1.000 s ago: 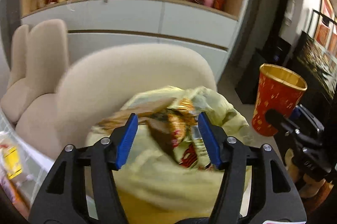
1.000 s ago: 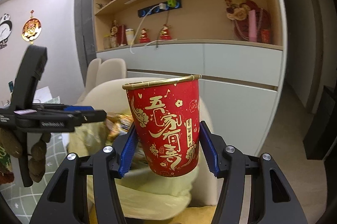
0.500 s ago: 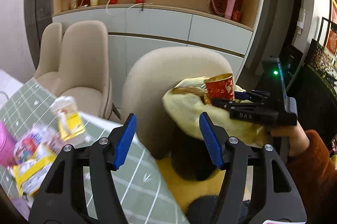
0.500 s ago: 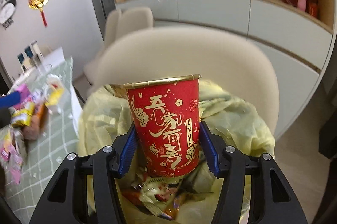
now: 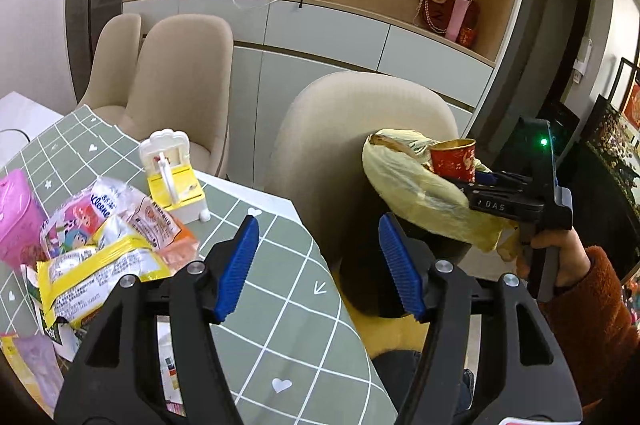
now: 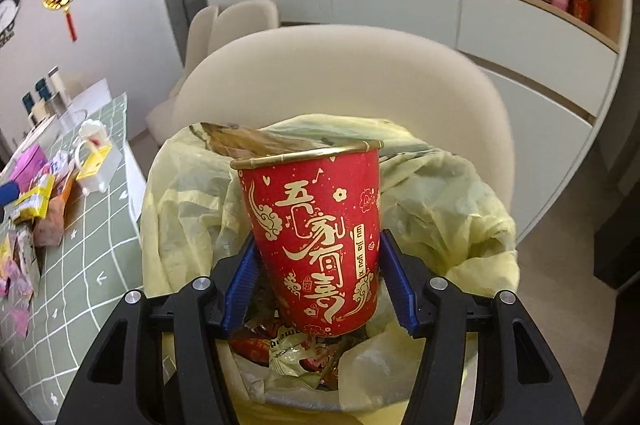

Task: Collect trash
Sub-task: 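Lower the red cup into the bin and open the right gripper, then grasp the pink plastic spoon with the right gripper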

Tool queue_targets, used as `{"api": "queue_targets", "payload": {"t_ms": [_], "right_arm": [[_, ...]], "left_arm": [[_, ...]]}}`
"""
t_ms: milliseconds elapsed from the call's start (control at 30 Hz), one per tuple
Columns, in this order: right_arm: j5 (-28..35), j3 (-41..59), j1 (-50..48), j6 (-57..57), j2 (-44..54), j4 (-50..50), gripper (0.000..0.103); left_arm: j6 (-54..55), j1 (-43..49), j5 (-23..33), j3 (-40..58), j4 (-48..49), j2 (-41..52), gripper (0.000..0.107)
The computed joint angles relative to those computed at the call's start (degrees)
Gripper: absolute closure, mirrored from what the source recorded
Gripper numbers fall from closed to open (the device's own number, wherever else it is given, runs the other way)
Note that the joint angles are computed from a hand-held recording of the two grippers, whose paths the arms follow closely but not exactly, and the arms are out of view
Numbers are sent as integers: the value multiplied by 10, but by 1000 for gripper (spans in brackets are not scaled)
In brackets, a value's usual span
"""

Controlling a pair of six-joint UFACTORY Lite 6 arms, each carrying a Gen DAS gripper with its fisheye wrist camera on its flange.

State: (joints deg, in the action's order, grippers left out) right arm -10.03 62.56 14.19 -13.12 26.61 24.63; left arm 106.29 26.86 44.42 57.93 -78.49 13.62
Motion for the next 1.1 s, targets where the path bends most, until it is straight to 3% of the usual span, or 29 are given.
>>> {"api": "queue_targets", "payload": {"t_ms": [300,433,567,767,933,1100], "right_arm": [[-81,-87,8,84,-69,-61,42],[-127,-134,31,50,-115,-20,42],[-128,-177,54,36,-168,11,42],[-178,-253,169,-75,-244,173,42],[-208,-226,288,-134,-218,270,42],[-216,-126,384,-173,-127,321,42]], "left_arm": [[6,35,7,2,5,9,48],[17,61,21,-9,6,-2,47],[50,110,45,-22,3,-13,46],[89,210,84,-2,16,11,46],[102,311,109,73,42,81,46],[80,391,128,181,78,162,46]]}}
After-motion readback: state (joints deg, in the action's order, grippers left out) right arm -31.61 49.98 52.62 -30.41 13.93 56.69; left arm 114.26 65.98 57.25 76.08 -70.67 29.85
